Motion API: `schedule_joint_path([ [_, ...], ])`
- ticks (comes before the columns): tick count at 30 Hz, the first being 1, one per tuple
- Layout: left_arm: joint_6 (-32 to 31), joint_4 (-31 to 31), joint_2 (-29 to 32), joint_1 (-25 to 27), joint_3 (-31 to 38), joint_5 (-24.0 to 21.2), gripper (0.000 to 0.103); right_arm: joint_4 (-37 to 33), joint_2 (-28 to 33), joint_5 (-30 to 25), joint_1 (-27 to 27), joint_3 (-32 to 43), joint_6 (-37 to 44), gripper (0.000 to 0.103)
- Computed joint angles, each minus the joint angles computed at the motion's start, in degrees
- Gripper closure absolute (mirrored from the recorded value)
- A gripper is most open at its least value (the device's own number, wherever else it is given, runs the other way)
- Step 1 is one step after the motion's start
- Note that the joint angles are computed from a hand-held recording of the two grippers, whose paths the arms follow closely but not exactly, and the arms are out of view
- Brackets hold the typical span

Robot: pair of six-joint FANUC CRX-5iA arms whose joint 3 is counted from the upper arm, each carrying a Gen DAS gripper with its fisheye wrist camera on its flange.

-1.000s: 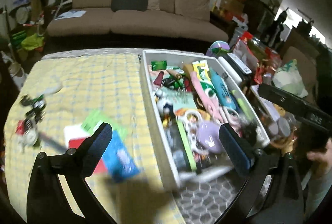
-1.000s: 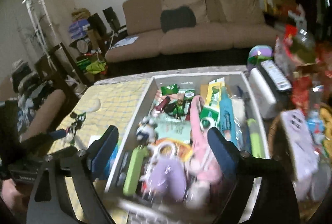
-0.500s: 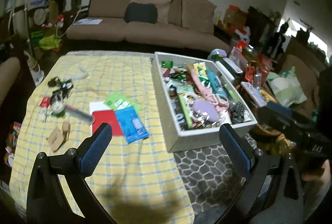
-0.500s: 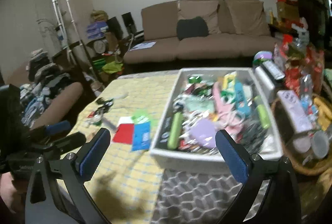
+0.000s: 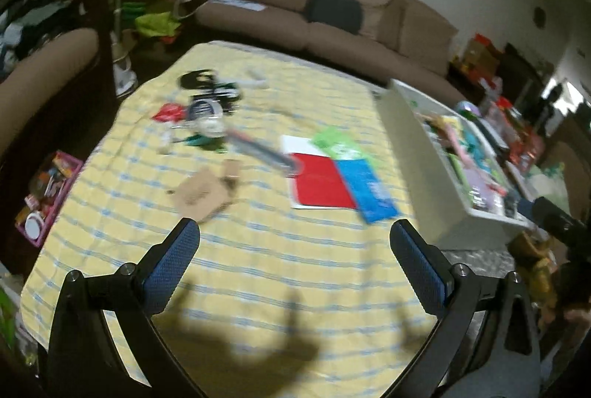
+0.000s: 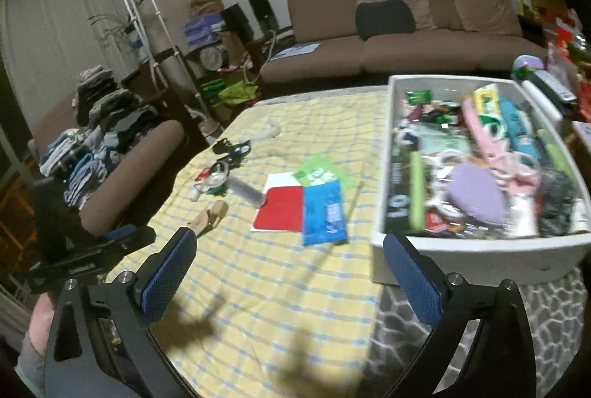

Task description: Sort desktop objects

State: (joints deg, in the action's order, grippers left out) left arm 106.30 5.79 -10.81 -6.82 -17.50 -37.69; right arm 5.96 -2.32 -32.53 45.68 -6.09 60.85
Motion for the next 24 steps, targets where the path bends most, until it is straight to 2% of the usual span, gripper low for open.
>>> schedule_joint_path([
  [6,-3.65,-2.39,3.09,4.24,-0.65,1.09,0.0,1.66,7.54,3.37,1.82,3.64,0.47,0.001],
  [8,-7.26,-1.05,4.71,5.33,-1.01,2.45,0.0,1.18,10.74,3.96,1.96,5.97,2.16,0.002],
  [11,-15.76,5.0,7.01,6.93,-2.55,5.16,0.0,0.05,15.76,3.21,2.09,10.73,6.39,0.006],
  [12,-21.04,10.11,8.0,7.64,-3.75,6.05,0.0,-1.69,17.4,2.17,1.91,12.93,8.9,0.008],
  [15,-27.83,17.06,10.34,8.2,-4.0,5.48,0.0,-5.0,22.51,-1.02,1.34,19.33,14.15,0.019],
  [17,-26.88,15.16,11.87,8.04,-2.13,4.31,0.0,-7.36,26.47,-4.05,0.81,24.57,17.74,0.03],
  [20,-24.63,12.74,13.76,8.18,0.14,2.62,0.0,-11.54,30.86,-7.7,-0.15,30.62,21.45,0.033],
  [23,-22.36,9.74,14.98,8.01,2.2,1.69,0.0,-11.57,35.34,-10.4,-0.44,35.63,22.36,0.034],
  [24,-22.96,10.92,15.22,8.13,2.08,2.23,0.0,-11.55,36.77,-11.29,-0.57,37.27,22.67,0.034],
])
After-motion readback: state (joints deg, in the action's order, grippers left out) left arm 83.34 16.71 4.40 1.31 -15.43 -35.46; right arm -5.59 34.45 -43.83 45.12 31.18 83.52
